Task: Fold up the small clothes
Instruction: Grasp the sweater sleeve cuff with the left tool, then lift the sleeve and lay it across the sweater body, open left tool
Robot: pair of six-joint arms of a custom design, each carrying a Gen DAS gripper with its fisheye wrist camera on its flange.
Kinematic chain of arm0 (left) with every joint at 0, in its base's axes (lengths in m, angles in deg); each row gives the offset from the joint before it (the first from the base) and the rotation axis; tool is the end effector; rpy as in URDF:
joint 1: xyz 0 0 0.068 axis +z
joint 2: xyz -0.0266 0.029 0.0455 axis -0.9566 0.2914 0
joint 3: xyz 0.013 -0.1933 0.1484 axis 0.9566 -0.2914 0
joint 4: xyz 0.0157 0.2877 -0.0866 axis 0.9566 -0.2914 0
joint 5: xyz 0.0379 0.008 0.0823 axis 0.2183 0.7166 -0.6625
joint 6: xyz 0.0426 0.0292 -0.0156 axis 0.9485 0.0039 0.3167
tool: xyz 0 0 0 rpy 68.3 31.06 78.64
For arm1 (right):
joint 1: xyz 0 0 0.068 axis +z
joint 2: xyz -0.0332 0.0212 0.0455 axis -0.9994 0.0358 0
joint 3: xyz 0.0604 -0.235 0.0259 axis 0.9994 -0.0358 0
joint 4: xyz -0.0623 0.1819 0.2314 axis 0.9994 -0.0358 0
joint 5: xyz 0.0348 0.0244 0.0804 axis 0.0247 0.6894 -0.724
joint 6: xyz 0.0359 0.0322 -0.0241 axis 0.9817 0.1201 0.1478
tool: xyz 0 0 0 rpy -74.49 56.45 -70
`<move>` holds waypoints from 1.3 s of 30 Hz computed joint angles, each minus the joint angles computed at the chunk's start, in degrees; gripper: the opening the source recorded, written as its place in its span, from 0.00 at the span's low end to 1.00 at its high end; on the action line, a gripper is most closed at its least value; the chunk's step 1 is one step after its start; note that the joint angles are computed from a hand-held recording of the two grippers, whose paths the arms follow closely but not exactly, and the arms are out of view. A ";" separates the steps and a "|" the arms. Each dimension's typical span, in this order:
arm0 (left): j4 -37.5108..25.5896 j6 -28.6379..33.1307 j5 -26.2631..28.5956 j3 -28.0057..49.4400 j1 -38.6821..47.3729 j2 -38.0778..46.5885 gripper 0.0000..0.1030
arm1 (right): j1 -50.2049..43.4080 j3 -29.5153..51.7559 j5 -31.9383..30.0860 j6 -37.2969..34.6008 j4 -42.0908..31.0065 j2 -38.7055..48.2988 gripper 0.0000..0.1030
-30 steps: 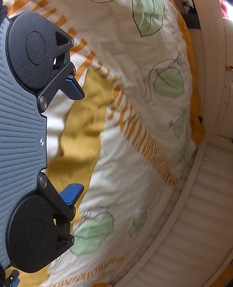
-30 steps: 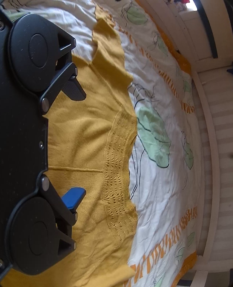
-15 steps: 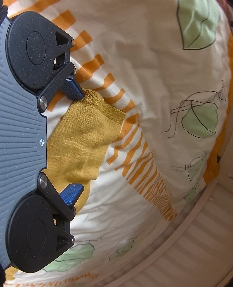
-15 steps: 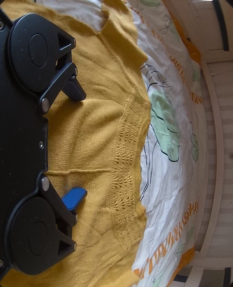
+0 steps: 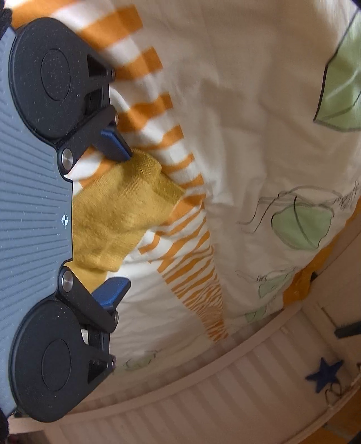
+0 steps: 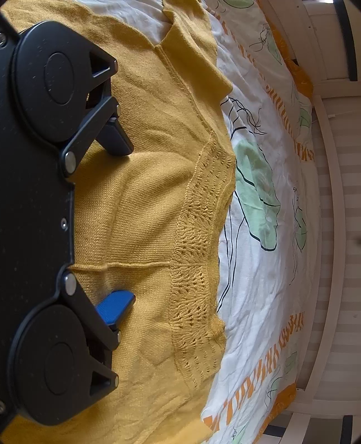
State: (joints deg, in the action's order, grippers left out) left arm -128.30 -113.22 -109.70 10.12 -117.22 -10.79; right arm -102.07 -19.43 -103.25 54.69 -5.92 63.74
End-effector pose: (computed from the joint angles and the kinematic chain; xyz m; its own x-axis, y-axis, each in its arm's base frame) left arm 0.1307 -0.0920 0.1593 -0.1030 -0.8695 -0.4831 -0.6493 0.4267 -0.6296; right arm 0.2615 -0.0499 0.1072 -0.6199 -0.1747 -0.7650 -0.3152 0.9482 0.0388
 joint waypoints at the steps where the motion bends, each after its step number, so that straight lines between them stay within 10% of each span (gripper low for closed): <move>1: -1.82 -2.59 -0.97 1.02 -1.92 1.20 0.86 | 0.01 -0.04 -0.01 0.01 0.08 0.00 1.00; 5: -4.20 -6.40 -2.51 3.15 -5.31 4.95 0.86 | 0.07 -0.06 0.00 0.08 0.21 0.05 1.00; 14: 10.09 10.68 7.18 -1.39 11.11 1.37 0.84 | 0.08 -0.04 0.04 0.01 0.26 0.07 1.00; 17: 11.18 12.03 7.45 0.67 11.78 5.02 0.05 | 0.03 -0.06 0.00 -0.02 0.22 0.03 1.00; 29: 8.57 20.96 -3.64 27.11 -3.38 24.14 0.05 | -1.30 4.27 -2.51 -1.91 -6.28 1.55 1.00; 39: 22.60 38.92 -3.38 57.20 -11.92 52.38 0.05 | -16.84 15.72 -16.27 -12.46 -23.68 3.38 0.99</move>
